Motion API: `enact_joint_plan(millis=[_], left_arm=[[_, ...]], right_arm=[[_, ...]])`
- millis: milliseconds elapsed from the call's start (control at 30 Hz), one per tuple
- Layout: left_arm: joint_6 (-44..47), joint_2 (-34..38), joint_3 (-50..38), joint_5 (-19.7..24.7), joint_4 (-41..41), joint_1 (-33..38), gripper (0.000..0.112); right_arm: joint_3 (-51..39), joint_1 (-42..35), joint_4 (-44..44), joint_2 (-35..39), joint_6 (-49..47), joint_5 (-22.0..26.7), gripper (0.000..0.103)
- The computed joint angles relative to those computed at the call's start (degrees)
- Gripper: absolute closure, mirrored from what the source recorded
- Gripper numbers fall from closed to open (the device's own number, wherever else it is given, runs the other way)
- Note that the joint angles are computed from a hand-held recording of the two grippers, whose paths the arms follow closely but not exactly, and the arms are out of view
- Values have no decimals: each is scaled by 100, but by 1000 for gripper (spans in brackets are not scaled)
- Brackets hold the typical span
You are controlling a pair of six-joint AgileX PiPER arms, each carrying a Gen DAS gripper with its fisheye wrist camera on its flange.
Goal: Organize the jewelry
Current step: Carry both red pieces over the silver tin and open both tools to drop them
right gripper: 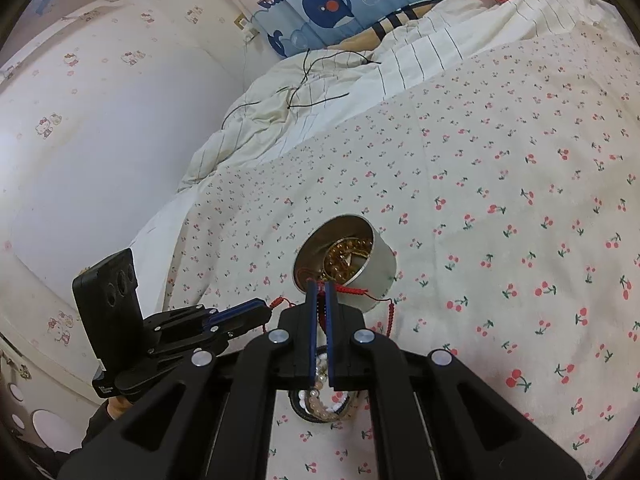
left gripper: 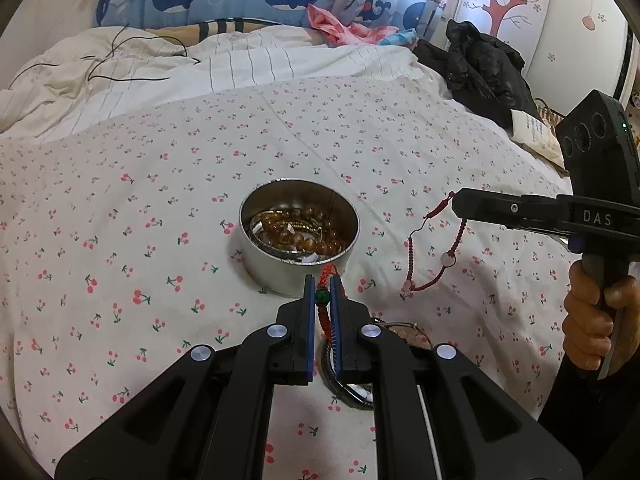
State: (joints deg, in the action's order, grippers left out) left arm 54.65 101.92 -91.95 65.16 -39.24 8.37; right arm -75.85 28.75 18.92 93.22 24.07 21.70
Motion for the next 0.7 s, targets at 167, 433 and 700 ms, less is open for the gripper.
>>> enact_joint_plan(millis=[167, 433, 700], left_arm=[[-91, 35, -149, -23, -87, 15, 106], [-353, 199, -534, -10, -434, 70, 106], [-641, 365, -761, -158, -456, 28, 106]], right_arm=[[-253, 119, -584, 65, 368, 11, 99], [-977, 254, -1180, 391, 754, 23, 99], [-1555, 283, -1198, 826, 802, -28, 99]])
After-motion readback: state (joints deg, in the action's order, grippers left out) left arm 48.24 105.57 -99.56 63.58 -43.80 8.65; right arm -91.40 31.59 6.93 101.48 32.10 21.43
